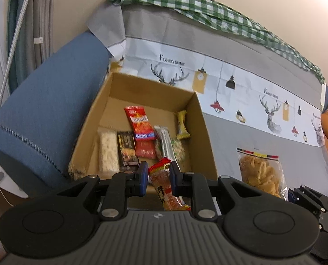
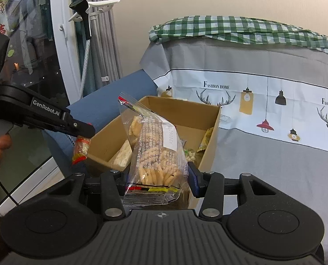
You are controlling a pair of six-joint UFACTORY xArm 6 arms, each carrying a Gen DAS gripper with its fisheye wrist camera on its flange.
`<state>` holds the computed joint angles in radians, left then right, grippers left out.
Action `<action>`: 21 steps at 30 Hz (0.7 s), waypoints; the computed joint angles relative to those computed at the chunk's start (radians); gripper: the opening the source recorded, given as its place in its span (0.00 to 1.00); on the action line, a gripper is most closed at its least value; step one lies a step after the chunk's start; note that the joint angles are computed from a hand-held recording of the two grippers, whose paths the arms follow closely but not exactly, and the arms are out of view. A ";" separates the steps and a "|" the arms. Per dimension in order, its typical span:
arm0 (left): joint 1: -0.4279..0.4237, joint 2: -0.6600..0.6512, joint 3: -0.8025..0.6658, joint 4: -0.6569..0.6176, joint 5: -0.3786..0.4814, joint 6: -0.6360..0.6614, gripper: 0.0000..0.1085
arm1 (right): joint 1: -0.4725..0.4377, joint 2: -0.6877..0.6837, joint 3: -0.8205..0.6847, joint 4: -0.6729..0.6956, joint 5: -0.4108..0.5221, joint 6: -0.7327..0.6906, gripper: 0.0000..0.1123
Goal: Organize snacks
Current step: 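Carry the red candy and cracker bag over the cardboard box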
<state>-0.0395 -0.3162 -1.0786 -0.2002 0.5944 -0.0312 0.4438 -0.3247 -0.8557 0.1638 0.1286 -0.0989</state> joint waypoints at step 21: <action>0.060 0.499 -0.496 0.046 0.064 0.030 0.21 | -0.035 0.544 -0.558 0.037 0.076 -0.024 0.44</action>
